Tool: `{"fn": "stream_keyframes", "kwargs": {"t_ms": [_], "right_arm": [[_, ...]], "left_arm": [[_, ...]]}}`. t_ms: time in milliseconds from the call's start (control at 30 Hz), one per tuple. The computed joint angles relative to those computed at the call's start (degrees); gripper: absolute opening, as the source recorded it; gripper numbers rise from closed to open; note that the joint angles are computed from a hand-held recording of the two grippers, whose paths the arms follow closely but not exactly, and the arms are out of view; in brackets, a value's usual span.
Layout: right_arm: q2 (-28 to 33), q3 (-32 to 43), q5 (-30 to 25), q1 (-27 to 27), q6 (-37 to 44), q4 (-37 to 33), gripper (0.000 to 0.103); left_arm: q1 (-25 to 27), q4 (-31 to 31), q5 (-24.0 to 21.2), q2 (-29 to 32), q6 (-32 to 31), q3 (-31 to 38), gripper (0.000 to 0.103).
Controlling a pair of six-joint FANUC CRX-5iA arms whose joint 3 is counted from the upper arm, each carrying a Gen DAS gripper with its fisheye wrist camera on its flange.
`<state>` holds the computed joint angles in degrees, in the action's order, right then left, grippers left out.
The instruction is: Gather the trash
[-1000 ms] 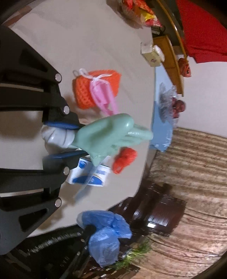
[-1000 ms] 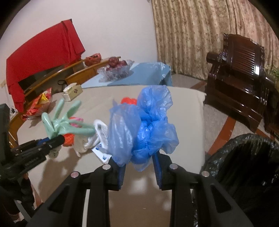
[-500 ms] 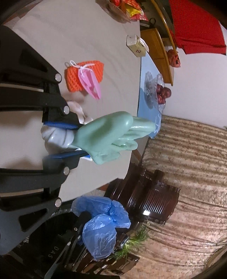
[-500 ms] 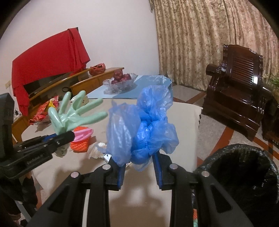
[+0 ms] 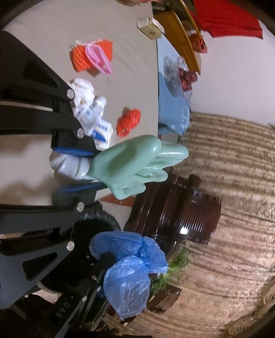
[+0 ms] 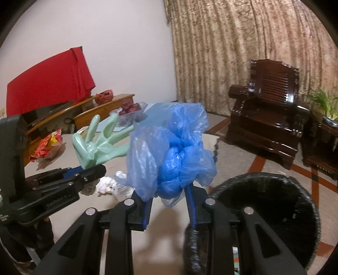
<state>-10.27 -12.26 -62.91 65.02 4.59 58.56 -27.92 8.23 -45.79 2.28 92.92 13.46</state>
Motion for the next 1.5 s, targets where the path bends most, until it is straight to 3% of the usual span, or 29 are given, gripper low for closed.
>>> {"fn": "stream_keyframes", "kwargs": {"t_ms": [600, 1133, 1300, 1333, 1500], "right_arm": [[-10.4, -8.9, -19.4, 5.7, -9.8, 0.0, 0.028], [-16.2, -15.2, -25.5, 6.1, -15.2, -7.1, 0.028], [-17.1, -16.2, -26.6, 6.3, -16.5, -9.4, 0.035], [-17.1, -16.2, -27.2, 6.6, -16.8, -9.7, 0.045], [-17.5, -16.9, -29.7, 8.0, -18.4, -9.6, 0.075]], "left_arm": [[-8.1, 4.1, 1.9, 8.7, -5.7, 6.9, 0.022], [-12.9, 7.4, 0.0, 18.7, -9.6, 13.1, 0.022], [-13.1, 10.1, -1.1, 20.9, -12.6, 14.0, 0.025], [-13.0, 10.9, -1.2, 21.0, -13.3, 13.7, 0.026], [-12.1, 13.2, -0.3, 19.9, -14.4, 11.5, 0.060]]}}
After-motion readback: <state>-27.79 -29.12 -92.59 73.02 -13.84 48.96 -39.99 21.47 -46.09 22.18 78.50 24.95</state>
